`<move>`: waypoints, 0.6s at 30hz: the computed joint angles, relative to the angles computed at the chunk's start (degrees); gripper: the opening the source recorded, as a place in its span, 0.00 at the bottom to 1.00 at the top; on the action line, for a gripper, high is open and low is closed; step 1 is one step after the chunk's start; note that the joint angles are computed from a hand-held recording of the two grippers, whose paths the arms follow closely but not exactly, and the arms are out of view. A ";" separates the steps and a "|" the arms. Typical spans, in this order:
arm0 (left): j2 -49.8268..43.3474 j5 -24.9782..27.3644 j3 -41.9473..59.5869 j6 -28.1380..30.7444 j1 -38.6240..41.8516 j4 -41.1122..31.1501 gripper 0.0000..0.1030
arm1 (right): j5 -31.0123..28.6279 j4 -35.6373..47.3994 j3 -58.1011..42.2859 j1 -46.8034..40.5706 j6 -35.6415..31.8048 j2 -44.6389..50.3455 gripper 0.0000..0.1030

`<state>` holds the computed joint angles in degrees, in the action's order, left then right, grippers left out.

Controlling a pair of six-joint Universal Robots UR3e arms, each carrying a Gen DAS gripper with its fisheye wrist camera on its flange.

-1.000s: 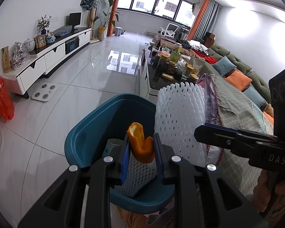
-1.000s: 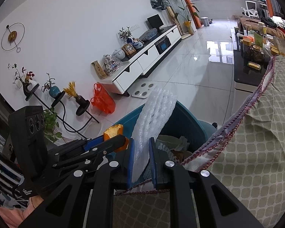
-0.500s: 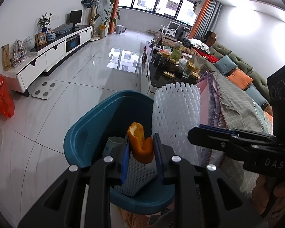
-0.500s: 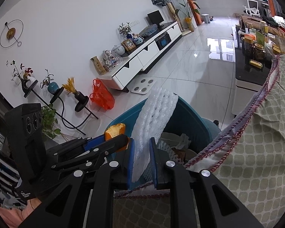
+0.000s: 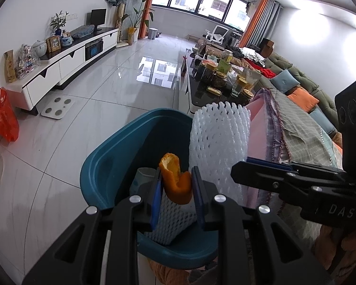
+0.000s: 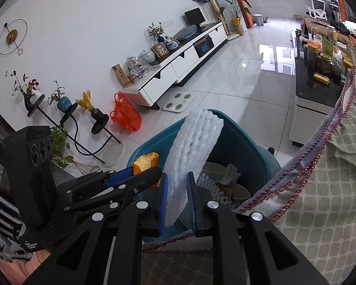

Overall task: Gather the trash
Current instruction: 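Lower the foam net and orange peel with both grippers into the teal bin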

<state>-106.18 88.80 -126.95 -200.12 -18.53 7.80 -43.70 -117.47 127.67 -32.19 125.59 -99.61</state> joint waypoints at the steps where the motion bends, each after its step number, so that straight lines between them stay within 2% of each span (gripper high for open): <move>1: -0.03 0.08 -0.05 -0.05 -0.04 -0.01 0.24 | -0.07 -0.21 -0.05 0.11 0.11 0.22 0.16; 18: -0.62 -1.04 -0.08 -0.79 1.15 -0.65 0.25 | -1.71 -3.54 -1.17 2.50 3.49 2.70 0.20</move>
<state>-106.79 87.76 -127.03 -200.91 -17.37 7.16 -45.41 -121.01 126.50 -29.69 129.08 -96.91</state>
